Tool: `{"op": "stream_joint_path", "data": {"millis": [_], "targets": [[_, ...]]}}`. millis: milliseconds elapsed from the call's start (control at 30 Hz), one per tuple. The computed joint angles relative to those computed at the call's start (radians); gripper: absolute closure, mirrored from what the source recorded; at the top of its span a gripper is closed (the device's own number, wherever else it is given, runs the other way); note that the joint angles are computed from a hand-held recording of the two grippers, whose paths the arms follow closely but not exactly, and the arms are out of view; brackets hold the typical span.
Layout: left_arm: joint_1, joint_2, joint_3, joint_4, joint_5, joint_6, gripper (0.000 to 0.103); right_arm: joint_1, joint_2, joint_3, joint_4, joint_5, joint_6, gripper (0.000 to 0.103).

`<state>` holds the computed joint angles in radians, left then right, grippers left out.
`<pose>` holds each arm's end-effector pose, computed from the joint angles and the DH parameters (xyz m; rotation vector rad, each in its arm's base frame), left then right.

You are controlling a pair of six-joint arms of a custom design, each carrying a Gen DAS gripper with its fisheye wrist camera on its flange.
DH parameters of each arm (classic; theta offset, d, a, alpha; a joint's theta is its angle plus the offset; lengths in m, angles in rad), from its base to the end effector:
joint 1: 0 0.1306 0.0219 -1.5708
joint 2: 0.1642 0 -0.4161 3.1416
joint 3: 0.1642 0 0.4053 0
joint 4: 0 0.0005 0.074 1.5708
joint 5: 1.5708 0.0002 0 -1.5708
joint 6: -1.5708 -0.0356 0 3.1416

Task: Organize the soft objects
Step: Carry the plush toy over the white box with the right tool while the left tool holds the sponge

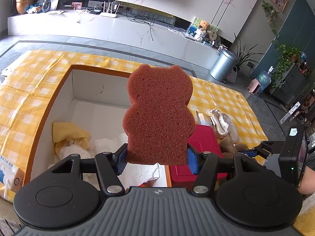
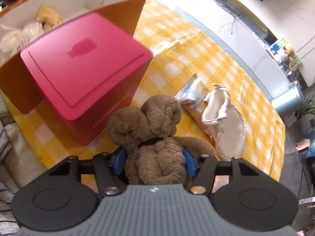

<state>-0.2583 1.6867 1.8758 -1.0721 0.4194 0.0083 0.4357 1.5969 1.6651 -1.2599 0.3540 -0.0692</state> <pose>0.5787 -0.1684 0.5242 0.4894 2.4010 -0.6317 0.4991 0.2182 0.4670 -0.3964 2.6418 -0.3345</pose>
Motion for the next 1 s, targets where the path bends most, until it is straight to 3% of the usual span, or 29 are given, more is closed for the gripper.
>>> {"op": "stream_joint_path", "data": {"millis": [267, 400, 533, 733, 900, 1000], "targets": [[0.025, -0.003, 0.005, 0.004, 0.041, 0.018, 0.035, 0.006, -0.071, 0.022, 0.036, 0.002, -0.131, 0.043], [0.042, -0.011, 0.004, 0.017, 0.052, 0.013, 0.035, 0.040, -0.080, 0.055, 0.044, 0.078, -0.156, 0.043], [0.048, -0.020, -0.007, 0.046, 0.012, -0.012, 0.035, 0.059, -0.089, 0.082, 0.126, 0.036, -0.214, 0.043], [0.092, -0.006, 0.005, 0.047, 0.056, 0.044, 0.035, 0.100, -0.017, 0.172, 0.237, -0.099, -0.241, 0.043], [0.124, 0.003, 0.018, 0.066, 0.062, 0.094, 0.035, 0.120, 0.087, 0.291, 0.248, -0.186, -0.283, 0.043], [0.144, 0.000, 0.015, 0.096, 0.045, 0.123, 0.035, 0.128, 0.138, 0.351, 0.244, -0.183, -0.303, 0.042]]}}
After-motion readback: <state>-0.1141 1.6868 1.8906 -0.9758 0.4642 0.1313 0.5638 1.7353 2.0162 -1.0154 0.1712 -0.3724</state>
